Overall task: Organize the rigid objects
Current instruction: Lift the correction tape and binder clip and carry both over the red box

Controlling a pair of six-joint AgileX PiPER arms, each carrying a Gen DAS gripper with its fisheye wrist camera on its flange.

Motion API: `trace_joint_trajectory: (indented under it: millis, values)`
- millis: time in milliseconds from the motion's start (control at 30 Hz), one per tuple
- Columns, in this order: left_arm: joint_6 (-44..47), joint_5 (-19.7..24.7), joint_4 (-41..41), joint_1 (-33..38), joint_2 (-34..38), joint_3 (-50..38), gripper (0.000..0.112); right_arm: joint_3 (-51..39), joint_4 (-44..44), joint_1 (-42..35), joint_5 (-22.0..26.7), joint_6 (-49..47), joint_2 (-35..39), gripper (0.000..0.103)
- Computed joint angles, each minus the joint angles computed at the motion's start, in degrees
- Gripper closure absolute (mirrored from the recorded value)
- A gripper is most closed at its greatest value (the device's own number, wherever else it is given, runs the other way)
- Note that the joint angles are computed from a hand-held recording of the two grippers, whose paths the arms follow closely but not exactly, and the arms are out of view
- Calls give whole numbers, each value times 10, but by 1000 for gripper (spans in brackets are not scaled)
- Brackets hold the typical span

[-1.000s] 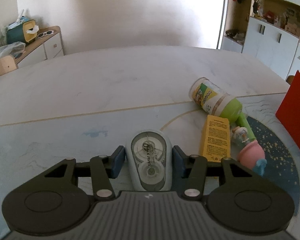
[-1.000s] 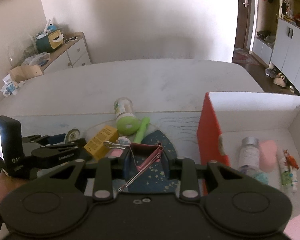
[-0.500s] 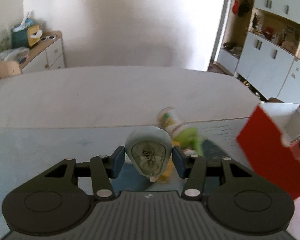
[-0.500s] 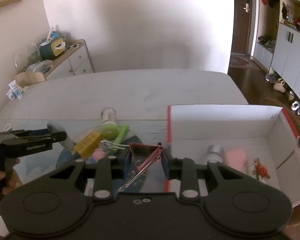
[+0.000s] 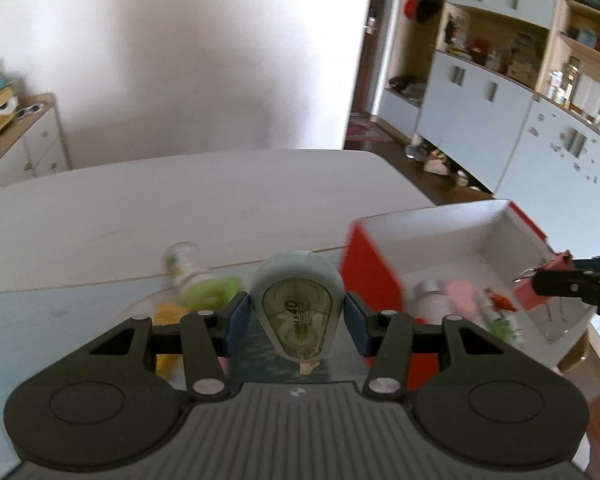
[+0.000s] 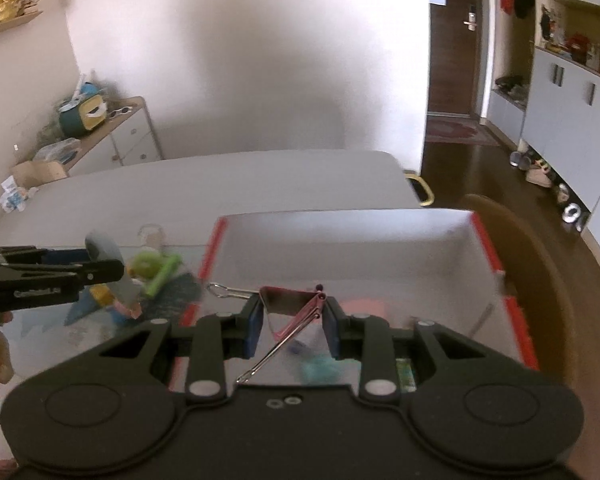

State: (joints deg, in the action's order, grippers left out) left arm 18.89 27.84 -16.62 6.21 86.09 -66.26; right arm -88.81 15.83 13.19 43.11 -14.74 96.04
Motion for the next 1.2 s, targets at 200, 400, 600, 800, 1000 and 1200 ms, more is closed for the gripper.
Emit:
trace_joint_trajectory:
  millis: [200,400,600,800,1000,1200]
  values:
    - [-114,8,95,-99,27,-44,61,14,25,-50,-2,-54,3,72]
    - [-190,18,190,-173,81,-108,61,21,48,-90,-2,-110,21,72]
    - [-194,71,201,-214,176,-222,61,17,62,-108,2,-141,39,72]
    - [-181,105,200,-242,269,-332,61,15,51,-103,4,-156,56,72]
    - [-157,134,175,-253,330,-402,61,4,27,-87,15,-151,77,72]
    - [-140,177,167,-265,401,-508,62,-7,4,-77,17,-128,98,72]
